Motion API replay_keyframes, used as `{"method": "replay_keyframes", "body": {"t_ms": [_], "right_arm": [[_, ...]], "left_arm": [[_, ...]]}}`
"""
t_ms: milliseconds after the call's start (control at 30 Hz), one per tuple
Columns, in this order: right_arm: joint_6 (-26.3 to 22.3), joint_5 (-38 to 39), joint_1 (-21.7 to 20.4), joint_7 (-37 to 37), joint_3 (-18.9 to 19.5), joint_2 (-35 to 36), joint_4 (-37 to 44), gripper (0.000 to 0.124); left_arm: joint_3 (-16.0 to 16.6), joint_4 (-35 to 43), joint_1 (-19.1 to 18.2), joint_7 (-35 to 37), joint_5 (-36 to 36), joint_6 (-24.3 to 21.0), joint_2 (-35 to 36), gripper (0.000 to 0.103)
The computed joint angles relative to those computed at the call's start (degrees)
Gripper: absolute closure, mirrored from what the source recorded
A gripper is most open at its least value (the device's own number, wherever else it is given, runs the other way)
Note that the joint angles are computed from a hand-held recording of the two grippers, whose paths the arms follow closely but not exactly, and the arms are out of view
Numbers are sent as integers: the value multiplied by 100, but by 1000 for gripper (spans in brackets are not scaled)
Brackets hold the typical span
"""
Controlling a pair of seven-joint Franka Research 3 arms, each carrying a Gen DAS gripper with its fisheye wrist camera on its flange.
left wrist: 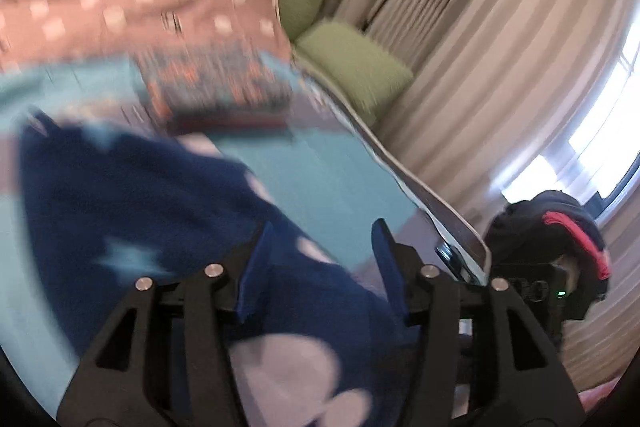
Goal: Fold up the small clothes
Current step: 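Fold the bundle over with the right gripper toward the left gripper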
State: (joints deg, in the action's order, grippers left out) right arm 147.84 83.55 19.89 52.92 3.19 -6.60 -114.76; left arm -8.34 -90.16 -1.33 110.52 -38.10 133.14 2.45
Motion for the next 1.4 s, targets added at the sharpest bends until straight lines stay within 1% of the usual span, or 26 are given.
{"method": "replay_keyframes", "body": {"t_ms": [33,100,133,167,200,233,267,300,367,433,500,533,600,667,767,867,900,933,967,1000,1033,1067,1100,1200,1300,1400], "right_arm": [[3,106,-27,-125,5,-85,-66,98],[135,3,-15,-81,-16,-168,-200,98],[172,-187,-4,75,-50,-152,-273,98],[137,-334,-22,295,-77,-64,-311,98],[-2,-356,-48,457,-115,23,-352,98],[-379,-249,-90,544,-191,168,-397,96],[-522,-10,-124,394,-199,208,-431,95],[-591,264,-78,173,-274,200,-486,94],[-479,-122,-199,363,-129,148,-445,89],[-220,-777,-215,611,-55,55,-404,85],[52,-1228,-208,841,-23,-66,-432,84],[340,-1471,-191,967,14,-163,-479,84],[895,-1660,-99,898,56,-336,-536,84],[1030,-1603,45,518,-7,-302,-369,84],[1095,-2199,158,408,68,-35,112,84],[828,-2491,156,611,87,442,694,83],[655,-2724,123,946,101,633,872,82],[386,-3345,229,1615,-55,883,1050,82],[283,-3855,292,2091,-117,1067,1114,84],[327,-3963,188,2174,21,1225,1100,85],[690,-3670,-70,1857,359,1216,914,85],[849,-3273,-177,1448,497,1170,794,85],[839,-3266,-126,1434,436,1142,763,85],[786,-3688,-40,1738,333,1164,804,84],[701,-4050,-35,2011,311,1010,707,84],[272,-4485,-60,2574,245,856,856,84]], "left_arm": [[31,-134,6,-50,304,260,-167,47],[83,-234,-1,-282,949,442,-283,49],[111,-243,3,-442,1251,400,-289,52],[137,-241,11,-585,1470,205,-247,56],[148,-250,14,-579,1543,9,-203,68],[127,-371,-6,-530,1717,-10,-200,68],[65,-670,-76,-458,2238,249,-256,68],[-18,-1035,-166,-537,3095,671,-317,67],[-58,-1297,-249,-1004,3927,1031,-357,67],[-41,-1074,-286,-1219,4016,787,-260,68],[-27,-899,-297,-1089,3998,583,-168,68],[-17,-884,-289,-1009,3910,552,-159,68],[7,-847,-257,-874,3656,500,-138,68],[2,-853,-250,-804,3561,528,-114,68],[-19,-773,-262,-787,3590,449,-42,68],[-29,-761,-266,-813,3624,438,-28,68],[-26,-799,-257,-809,3570,491,-40,68],[-20,-859,-242,-773,3467,564,-64,68],[-9,-918,-219,-705,3302,637,-84,68],[2,-948,-200,-648,3144,686,-84,68],[6,-954,-191,-649,3070,710,-64,67],[4,-960,-188,-646,3024,774,-41,67],[-6,-960,-194,-667,3045,803,-29,66],[-28,-936,-228,-790,3330,816,-5,66],[-32,-926,-226,-804,3323,779,-25,66],[-1,-741,-174,-603,2954,517,-87,65]]}}
